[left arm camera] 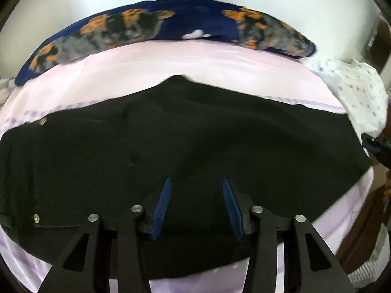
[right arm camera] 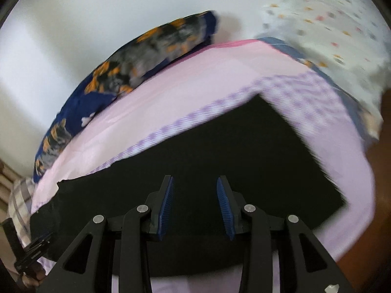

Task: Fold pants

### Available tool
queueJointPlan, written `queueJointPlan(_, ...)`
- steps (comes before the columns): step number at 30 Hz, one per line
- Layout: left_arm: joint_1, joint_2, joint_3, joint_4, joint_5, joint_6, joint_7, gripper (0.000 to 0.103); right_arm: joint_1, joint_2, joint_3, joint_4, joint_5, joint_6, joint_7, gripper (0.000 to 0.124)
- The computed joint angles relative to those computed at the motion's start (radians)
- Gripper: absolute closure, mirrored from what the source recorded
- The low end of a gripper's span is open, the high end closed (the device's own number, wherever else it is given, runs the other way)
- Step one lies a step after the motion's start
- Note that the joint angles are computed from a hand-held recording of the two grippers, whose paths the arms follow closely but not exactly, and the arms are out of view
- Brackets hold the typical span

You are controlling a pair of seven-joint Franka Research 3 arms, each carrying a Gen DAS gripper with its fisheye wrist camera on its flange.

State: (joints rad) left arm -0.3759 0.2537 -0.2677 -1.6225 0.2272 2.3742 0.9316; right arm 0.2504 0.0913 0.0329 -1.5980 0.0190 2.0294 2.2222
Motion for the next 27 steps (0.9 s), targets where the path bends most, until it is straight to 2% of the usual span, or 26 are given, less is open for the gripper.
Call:
queueJointPlan(5,-0.028,0.037,-0.022,0.066,0.008,-0.017,0.082,0.051,-0.041,-0.210,-0.009,-0.200,-0.017,-0.013,0.104,0.088)
queueJointPlan(7,-0.037,0.053,-0.030,0.089,0.001,-0.021,0.122,0.051,-0.065,-0.258,-0.004,-0.251,-0.016,-0.018,0.139,0.088)
queueJointPlan(10,-0.057,0.077,-0.033,0.127,0.005,-0.041,0.175,0.051,-0.099,-0.310,-0.004,-0.326,0.017,0.019,0.178,0.088)
queueJointPlan(14,-0.068,0.100,-0.038,0.162,-0.017,-0.072,0.234,0.051,-0.124,-0.321,0.002,-0.363,0.040,0.066,0.189,0.088)
queueJointPlan(22,-0.089,0.141,-0.028,0.216,-0.038,-0.157,0.250,0.051,-0.148,-0.304,-0.001,-0.393,0.052,0.133,0.182,0.088)
queueJointPlan(27,-0.092,0.159,-0.021,0.230,-0.043,-0.186,0.231,0.051,-0.156,-0.275,-0.011,-0.395,0.075,0.174,0.180,0.112)
